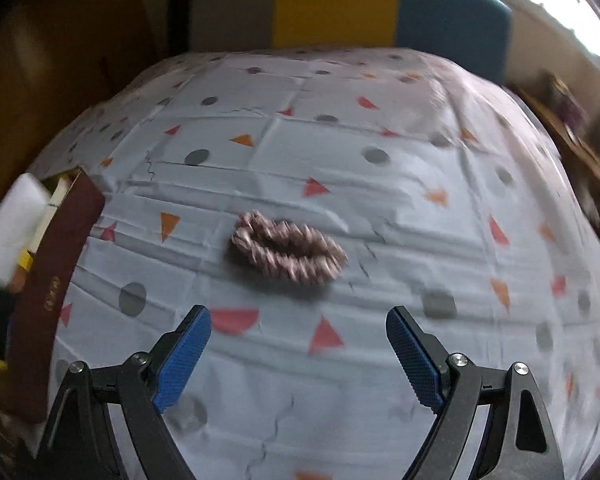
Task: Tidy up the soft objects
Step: 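Grasp the pink satin scrunchie with right tool while left tool holds white sponge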
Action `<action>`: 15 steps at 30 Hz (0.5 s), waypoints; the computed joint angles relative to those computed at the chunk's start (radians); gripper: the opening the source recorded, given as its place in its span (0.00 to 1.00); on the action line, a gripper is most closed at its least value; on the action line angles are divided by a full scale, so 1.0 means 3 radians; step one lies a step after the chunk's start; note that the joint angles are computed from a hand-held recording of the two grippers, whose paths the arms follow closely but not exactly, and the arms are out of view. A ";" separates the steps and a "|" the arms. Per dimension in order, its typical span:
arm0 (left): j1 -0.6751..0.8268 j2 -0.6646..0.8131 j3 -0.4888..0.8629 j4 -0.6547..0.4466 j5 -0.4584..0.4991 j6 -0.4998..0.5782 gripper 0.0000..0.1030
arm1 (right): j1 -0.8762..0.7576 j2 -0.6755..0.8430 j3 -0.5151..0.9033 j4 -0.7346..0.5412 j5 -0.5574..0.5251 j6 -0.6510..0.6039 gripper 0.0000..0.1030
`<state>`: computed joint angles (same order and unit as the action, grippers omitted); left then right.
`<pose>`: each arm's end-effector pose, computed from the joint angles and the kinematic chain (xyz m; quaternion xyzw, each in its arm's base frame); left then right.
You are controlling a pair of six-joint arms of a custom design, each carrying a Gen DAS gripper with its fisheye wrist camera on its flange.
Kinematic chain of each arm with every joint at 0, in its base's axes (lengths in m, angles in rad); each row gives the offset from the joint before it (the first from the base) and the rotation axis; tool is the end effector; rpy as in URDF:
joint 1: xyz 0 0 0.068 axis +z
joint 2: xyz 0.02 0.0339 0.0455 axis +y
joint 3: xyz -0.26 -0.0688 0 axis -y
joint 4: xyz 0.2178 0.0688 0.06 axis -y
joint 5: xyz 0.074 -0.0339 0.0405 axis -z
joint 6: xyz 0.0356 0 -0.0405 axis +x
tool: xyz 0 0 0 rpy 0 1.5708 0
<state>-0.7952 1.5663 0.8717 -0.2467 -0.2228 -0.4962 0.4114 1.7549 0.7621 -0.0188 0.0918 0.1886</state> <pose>0.2077 -0.2005 0.1923 0.1067 0.9396 -0.1007 0.3093 0.2716 0.1149 0.1267 -0.0942 0.9556 0.0393 0.2764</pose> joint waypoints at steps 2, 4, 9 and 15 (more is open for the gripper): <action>0.0003 -0.0150 -0.0114 0.0009 -0.0003 0.0001 0.54 | -0.0035 0.0223 0.0246 -0.0087 -0.0088 -0.0186 0.87; 0.0005 -0.0265 -0.0199 0.0007 -0.0015 -0.0017 0.54 | -0.0008 0.0445 0.0495 -0.0173 -0.0034 -0.0350 0.89; 0.0055 -0.0531 -0.0400 -0.0016 0.0015 -0.0054 0.54 | 0.0014 0.0975 0.1051 -0.0368 0.0114 -0.0627 0.90; 0.0034 -0.0826 -0.0583 -0.0084 -0.0124 -0.0097 0.55 | 0.0006 0.1105 0.1228 -0.0452 -0.0006 -0.0643 0.22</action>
<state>-0.7850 1.3186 0.6968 -0.2719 -0.2600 -0.5254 0.4133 2.0865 1.1305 -0.1544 0.0901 -0.0043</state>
